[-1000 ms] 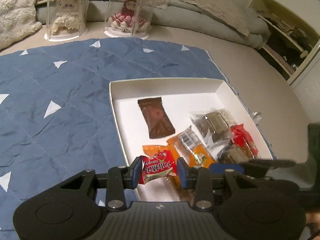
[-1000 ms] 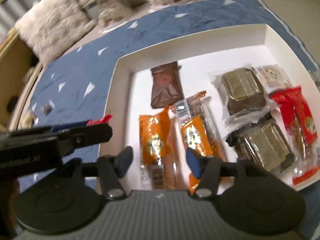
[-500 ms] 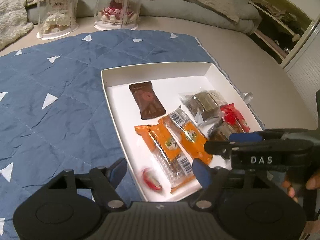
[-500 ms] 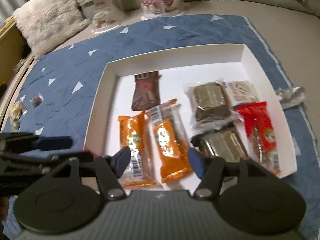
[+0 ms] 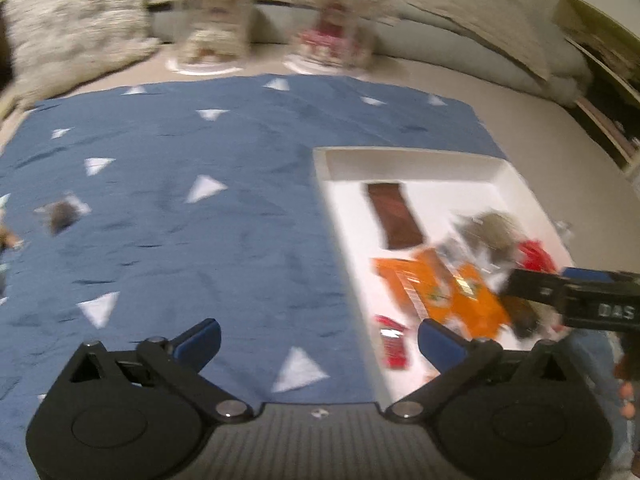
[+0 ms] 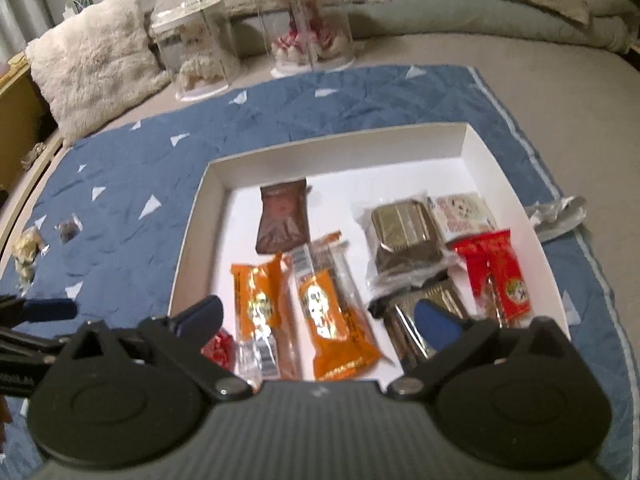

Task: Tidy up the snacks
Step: 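Move both tools back over the mat toward the clear wrapped candies, then grasp the clear green-printed candy with the left tool while the right tool grasps the clear dark-filled packet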

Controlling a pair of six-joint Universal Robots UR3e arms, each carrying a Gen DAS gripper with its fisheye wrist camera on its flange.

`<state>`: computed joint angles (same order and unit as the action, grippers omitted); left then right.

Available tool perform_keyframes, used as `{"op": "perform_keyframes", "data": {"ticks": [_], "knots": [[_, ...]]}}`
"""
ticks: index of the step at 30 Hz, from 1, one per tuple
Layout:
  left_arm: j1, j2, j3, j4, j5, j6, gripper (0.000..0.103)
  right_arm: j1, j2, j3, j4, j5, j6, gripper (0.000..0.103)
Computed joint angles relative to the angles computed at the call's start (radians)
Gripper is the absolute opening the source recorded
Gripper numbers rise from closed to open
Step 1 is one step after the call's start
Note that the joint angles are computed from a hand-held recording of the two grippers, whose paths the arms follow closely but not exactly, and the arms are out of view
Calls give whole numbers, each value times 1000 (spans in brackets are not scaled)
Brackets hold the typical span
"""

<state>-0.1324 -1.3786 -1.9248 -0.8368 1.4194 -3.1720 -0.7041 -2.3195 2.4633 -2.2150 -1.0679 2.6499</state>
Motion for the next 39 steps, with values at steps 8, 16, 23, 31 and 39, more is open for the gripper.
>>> {"op": "perform_keyframes", "data": {"ticks": [8,16,23,31,39], "knots": [[196,58,-73,69,47,6,103,328,310,-27,-455,-136,231,103],[436,89,-141,121,48,87,103,674,724,-256,-738,-269,436,103],[664,97,-203,181,-3,137,103,865,1076,-599,-779,-300,496,103],[716,-37,-200,303,43,215,103,1024,1475,-1096,-726,-268,470,102],[750,-115,-209,396,39,248,83,1098,1865,-1701,-492,-207,511,101]]}}
